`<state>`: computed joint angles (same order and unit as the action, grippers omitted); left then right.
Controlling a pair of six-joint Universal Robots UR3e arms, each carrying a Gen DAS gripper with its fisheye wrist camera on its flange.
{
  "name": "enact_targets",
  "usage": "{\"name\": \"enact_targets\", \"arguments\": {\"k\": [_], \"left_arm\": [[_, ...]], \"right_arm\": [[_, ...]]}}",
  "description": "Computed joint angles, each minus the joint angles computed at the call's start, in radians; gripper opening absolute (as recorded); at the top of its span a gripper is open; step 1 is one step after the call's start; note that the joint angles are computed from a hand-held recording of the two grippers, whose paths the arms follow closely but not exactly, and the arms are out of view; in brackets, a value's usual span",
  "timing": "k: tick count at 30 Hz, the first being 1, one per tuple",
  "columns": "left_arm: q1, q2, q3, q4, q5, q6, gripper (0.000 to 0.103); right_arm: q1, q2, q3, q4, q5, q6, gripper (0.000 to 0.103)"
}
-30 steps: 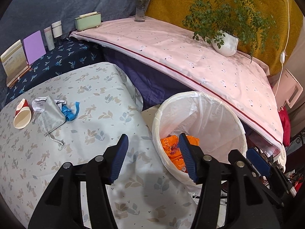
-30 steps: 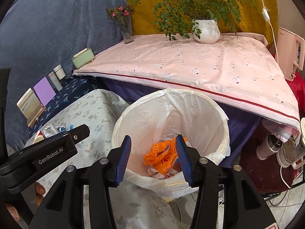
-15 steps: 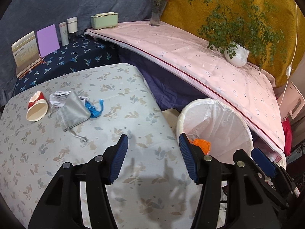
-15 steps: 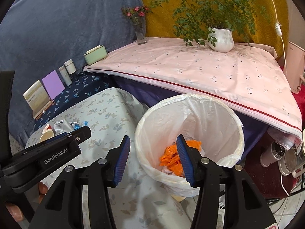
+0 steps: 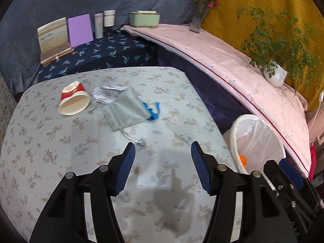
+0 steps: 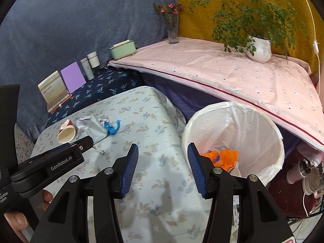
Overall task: Collect trash
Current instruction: 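Move both tools back toward the red-white cup and grey pouch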
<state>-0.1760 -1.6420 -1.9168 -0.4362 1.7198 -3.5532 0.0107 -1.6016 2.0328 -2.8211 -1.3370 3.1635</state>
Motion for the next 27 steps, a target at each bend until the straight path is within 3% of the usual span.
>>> {"name": "enact_targets", "arguments": {"k": [7,13,18,27], "left_arm": [[0.117,0.107,-0.137,0.026,-0.033,0.034,0.055],[0.223,0.176,-0.239,0.055,-0.041,0.07,0.068],[0.352,0.218,-0.316,0.077,-0.074,0.118,0.069],[0.547,0.16,-0.35,0.164,-0.139,0.25,0.069]], "right_arm": [[0.099,0.062,-0.071,0.008,-0.045,0.028,0.049],[0.181,0.121,-0.13,0.013,-0.088,0.038,0.049],[0.233,0.192,-0.199,0.032,-0.106,0.048,0.049],[0.327,0.406,-0.428,0.087,-0.128,0.067,0.049]]}}
